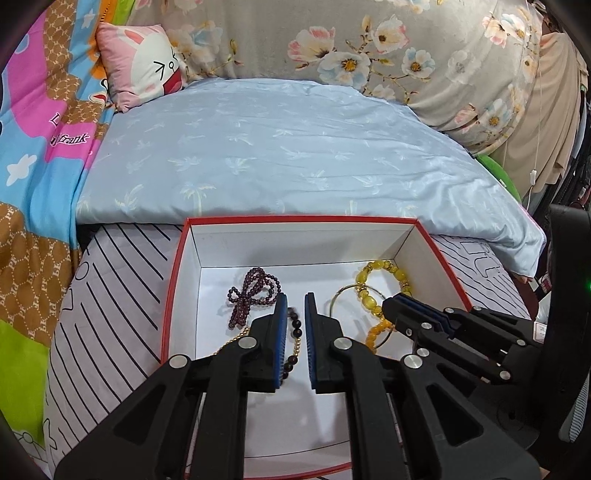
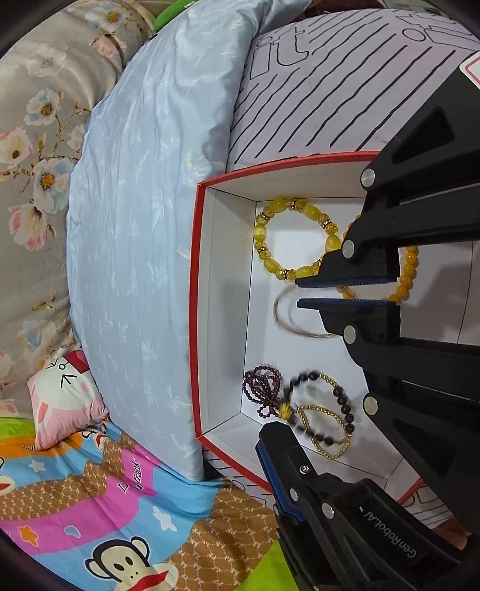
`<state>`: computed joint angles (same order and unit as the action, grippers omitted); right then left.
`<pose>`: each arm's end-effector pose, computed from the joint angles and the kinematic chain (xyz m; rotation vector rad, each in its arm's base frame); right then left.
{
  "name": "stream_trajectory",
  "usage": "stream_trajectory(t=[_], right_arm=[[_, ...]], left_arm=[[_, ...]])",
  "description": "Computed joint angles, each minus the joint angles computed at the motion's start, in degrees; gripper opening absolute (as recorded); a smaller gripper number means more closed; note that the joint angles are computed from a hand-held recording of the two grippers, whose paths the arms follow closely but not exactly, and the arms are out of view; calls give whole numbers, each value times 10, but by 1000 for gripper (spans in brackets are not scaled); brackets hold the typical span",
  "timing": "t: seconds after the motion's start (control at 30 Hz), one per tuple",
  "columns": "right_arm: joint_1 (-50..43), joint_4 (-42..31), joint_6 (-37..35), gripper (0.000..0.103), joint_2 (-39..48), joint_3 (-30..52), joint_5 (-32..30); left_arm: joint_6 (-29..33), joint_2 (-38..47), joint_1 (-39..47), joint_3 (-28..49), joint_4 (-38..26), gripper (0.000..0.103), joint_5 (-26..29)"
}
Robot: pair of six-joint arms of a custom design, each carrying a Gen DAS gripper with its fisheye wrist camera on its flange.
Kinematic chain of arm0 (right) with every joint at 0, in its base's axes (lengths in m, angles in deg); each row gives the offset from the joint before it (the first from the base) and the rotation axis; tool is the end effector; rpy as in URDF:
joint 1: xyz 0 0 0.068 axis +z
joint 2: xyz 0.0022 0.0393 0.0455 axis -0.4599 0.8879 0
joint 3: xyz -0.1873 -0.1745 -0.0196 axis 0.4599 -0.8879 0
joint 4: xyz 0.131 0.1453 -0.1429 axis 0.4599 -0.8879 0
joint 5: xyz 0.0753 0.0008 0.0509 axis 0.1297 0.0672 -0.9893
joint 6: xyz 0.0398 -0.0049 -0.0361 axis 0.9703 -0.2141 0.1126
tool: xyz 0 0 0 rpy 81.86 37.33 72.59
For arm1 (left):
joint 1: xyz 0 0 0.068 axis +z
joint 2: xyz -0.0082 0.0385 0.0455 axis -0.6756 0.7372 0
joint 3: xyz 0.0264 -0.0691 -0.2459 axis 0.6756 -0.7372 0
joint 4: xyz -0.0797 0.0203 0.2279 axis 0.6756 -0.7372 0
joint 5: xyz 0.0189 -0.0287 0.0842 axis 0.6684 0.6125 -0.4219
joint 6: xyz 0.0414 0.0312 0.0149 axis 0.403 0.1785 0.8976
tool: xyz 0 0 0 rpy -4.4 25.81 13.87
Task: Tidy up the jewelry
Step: 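Lower the black bracelet and gold bangle into the box, open both tools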
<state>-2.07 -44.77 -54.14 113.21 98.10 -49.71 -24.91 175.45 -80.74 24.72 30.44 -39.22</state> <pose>0.2745 0.1367 0.0769 -0.7673 2.3618 0.3555 0.1983 -0.1327 0.0981 -0.4581 2.3063 -0.0482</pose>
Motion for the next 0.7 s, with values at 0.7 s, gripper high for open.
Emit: stream_trajectory(t=[0.7], right_arm=[[-58, -21, -15, 18, -182, -136, -34]], left_arm=[[-150, -128, -131, -13, -195, 24, -100]])
